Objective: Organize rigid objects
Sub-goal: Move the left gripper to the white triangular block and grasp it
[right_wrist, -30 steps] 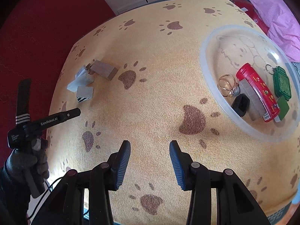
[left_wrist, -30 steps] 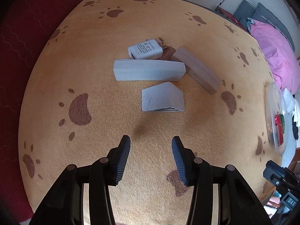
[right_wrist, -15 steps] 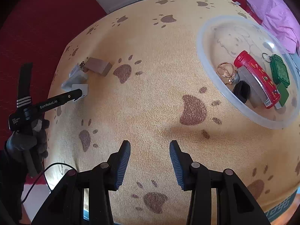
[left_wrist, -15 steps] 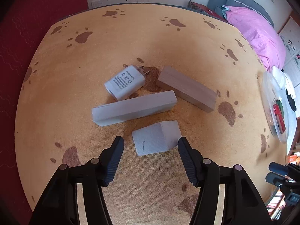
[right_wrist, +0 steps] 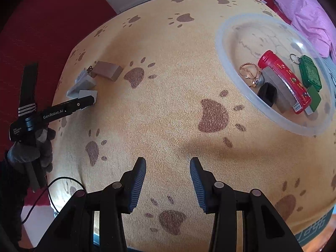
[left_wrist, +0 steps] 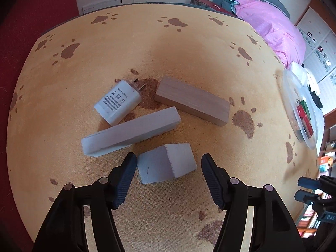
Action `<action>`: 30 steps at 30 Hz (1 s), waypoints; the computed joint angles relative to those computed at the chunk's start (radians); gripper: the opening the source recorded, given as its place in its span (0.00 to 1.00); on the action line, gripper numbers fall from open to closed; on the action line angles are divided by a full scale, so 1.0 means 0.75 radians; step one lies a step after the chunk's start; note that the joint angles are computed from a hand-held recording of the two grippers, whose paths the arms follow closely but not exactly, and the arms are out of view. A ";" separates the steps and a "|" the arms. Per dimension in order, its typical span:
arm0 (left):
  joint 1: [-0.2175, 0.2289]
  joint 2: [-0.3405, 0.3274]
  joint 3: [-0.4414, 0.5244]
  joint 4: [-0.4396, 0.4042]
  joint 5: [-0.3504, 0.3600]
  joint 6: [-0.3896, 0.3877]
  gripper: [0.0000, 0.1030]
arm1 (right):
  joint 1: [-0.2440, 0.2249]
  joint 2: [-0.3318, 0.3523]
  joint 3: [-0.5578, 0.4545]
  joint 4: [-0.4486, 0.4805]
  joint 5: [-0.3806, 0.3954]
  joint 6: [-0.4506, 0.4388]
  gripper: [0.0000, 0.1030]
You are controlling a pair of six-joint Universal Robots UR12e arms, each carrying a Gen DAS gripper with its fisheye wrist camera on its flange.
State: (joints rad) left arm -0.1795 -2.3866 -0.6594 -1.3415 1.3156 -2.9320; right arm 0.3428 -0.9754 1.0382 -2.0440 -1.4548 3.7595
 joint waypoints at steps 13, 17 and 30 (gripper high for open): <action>-0.005 0.072 -0.125 0.063 0.000 -0.014 0.63 | -0.003 -0.007 0.009 -0.013 0.013 -0.030 0.45; -0.010 0.045 -0.082 0.066 0.049 0.020 0.63 | -0.003 -0.017 0.024 -0.017 0.005 -0.016 0.45; -0.024 0.001 -0.010 0.025 0.050 0.133 0.63 | 0.000 -0.021 0.037 -0.030 -0.010 0.032 0.45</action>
